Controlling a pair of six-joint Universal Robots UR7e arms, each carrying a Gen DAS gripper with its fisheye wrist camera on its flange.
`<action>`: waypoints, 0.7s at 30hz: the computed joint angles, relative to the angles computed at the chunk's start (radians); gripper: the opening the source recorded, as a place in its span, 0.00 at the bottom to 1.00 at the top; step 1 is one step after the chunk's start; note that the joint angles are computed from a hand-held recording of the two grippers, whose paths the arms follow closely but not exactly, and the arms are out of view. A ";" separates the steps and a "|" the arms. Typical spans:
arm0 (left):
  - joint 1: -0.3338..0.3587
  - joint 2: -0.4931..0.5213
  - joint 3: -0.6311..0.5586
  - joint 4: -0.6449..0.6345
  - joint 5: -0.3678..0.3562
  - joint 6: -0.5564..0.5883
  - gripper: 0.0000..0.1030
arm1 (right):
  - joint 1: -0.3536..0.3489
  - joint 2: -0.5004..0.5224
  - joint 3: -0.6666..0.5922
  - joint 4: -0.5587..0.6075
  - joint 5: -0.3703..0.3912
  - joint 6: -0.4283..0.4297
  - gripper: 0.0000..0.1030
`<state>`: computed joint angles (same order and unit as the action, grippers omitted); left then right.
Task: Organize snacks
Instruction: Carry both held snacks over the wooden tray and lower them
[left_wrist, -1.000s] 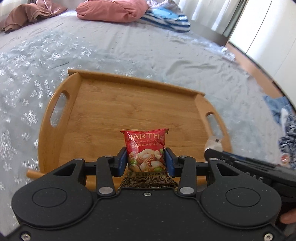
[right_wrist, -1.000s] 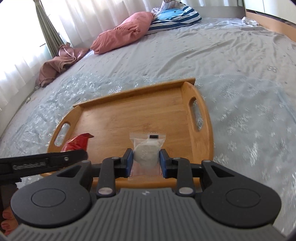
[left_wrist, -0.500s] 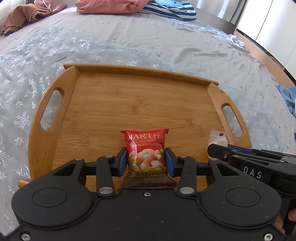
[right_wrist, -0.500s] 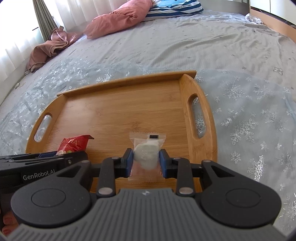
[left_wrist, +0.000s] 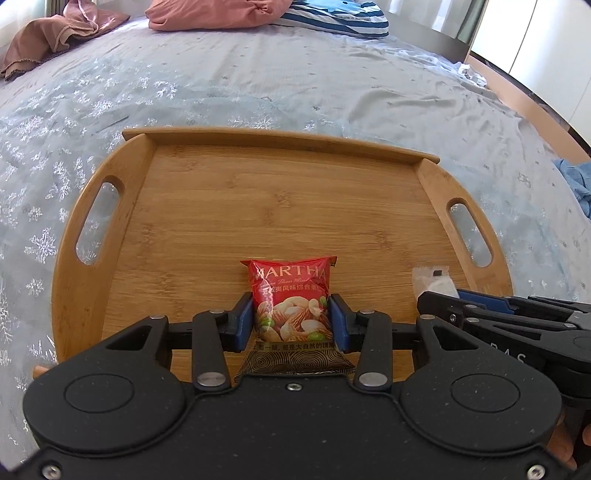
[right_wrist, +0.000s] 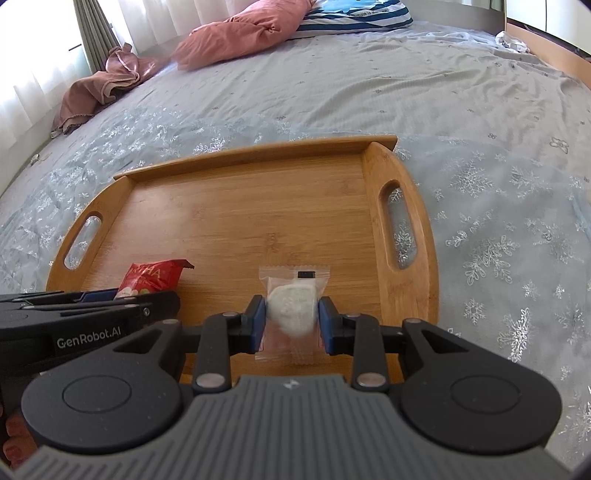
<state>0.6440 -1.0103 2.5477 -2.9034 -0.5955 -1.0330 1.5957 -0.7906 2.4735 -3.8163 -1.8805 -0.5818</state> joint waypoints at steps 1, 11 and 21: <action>0.000 0.004 -0.001 -0.001 0.003 0.002 0.39 | 0.001 0.002 -0.001 0.000 -0.005 0.000 0.35; -0.004 0.024 -0.008 0.001 0.012 0.021 0.41 | -0.003 0.011 0.002 -0.021 -0.007 -0.007 0.35; -0.029 -0.004 0.030 -0.002 0.016 0.004 0.67 | -0.030 -0.010 0.029 -0.041 0.052 -0.010 0.51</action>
<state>0.6146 -1.0147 2.5778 -2.9051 -0.5792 -1.0294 1.5655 -0.8009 2.5021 -3.8571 -1.8288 -0.5914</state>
